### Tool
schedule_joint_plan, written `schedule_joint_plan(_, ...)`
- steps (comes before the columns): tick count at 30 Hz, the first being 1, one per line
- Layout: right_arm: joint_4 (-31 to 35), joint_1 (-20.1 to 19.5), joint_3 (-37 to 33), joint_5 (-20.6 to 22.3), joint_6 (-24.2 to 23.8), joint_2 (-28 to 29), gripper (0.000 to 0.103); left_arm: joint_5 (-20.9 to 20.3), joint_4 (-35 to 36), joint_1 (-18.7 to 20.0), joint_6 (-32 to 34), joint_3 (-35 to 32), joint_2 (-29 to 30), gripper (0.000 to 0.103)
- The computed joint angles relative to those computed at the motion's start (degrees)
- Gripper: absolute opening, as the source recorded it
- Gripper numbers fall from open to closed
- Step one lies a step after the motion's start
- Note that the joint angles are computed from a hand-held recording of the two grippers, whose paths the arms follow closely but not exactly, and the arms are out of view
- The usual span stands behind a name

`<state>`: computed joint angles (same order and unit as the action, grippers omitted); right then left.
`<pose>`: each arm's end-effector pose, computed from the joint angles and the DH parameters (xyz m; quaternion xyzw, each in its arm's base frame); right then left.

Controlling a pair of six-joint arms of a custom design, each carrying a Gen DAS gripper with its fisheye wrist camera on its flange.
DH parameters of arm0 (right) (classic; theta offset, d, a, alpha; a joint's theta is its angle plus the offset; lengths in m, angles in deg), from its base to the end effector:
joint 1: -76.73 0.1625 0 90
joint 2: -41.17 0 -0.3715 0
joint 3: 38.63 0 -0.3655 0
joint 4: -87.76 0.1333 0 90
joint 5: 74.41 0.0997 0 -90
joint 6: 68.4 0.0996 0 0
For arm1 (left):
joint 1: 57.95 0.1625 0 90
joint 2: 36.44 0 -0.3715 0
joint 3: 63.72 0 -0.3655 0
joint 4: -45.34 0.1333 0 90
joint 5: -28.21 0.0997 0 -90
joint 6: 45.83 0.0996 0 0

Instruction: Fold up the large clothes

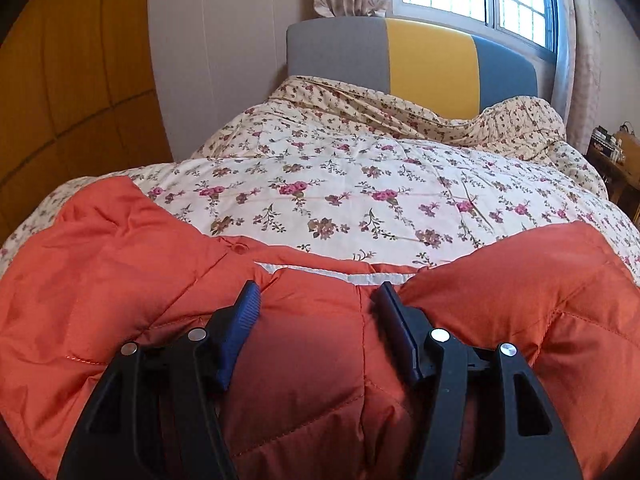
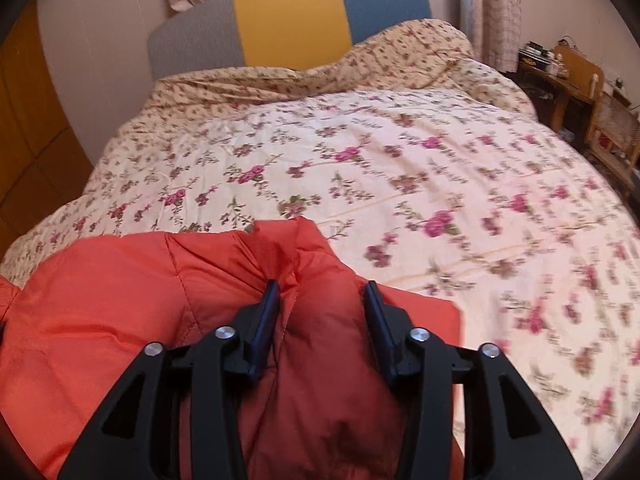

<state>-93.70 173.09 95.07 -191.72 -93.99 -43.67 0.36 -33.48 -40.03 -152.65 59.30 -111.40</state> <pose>0.1322 -0.3950 0.2596 0.1667 -0.8940 0.3113 0.2758 -0.2665 -0.3188 0.1399 0.0212 0.7868 -0.4446 0.4276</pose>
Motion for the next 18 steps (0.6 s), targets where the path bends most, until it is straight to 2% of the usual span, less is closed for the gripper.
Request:
schedule_joint_plan(2, 0.58, 2.47, 0.82, 1.32, 2.29, -3.26, 0.047, -0.03, 0.52, 0.07, -0.30, -0.26, 0.32, 0.060)
schedule_joint_plan(4, -0.86, 6.34, 1.52, 1.88, 2.48, -4.51, 0.048, -0.12, 1.19, 0.05, -0.60, -0.60, 0.56, 0.060)
schedule_joint_plan(7, -0.66, 12.63, 0.92, 3.95, 1.38, -1.98, 0.050, -0.27, 1.82, -0.08, -0.94, -0.83, 0.68, 0.060)
schedule_joint_plan(9, 1.45, 14.00, -0.23, 4.62, 2.53, 1.39, 0.050, -0.22, 1.72, -0.08, -0.91, -0.78, 0.66, 0.060)
schedule_joint_plan(11, -1.07, 14.34, -0.48, 3.03, 2.04, 6.28, 0.050, -0.09, 1.50, -0.23, -0.95, -0.48, 0.38, 0.060)
schedule_joint_plan(13, -8.63, 13.27, 0.85, 1.56, -0.88, 11.51, 0.051, 0.17, 1.10, -0.30, -0.97, -0.24, 0.20, 0.060)
schedule_joint_plan(16, -16.72, 11.60, 3.18, 3.43, -3.17, 13.78, 0.051, 0.45, 0.96, -0.35, -1.05, -0.11, 0.29, 0.060)
schedule_joint_plan(18, -18.58, 11.08, 3.09, 3.34, -3.89, 15.42, 0.051, 0.41, 1.73, -0.24, -1.53, -0.64, 0.94, 0.060)
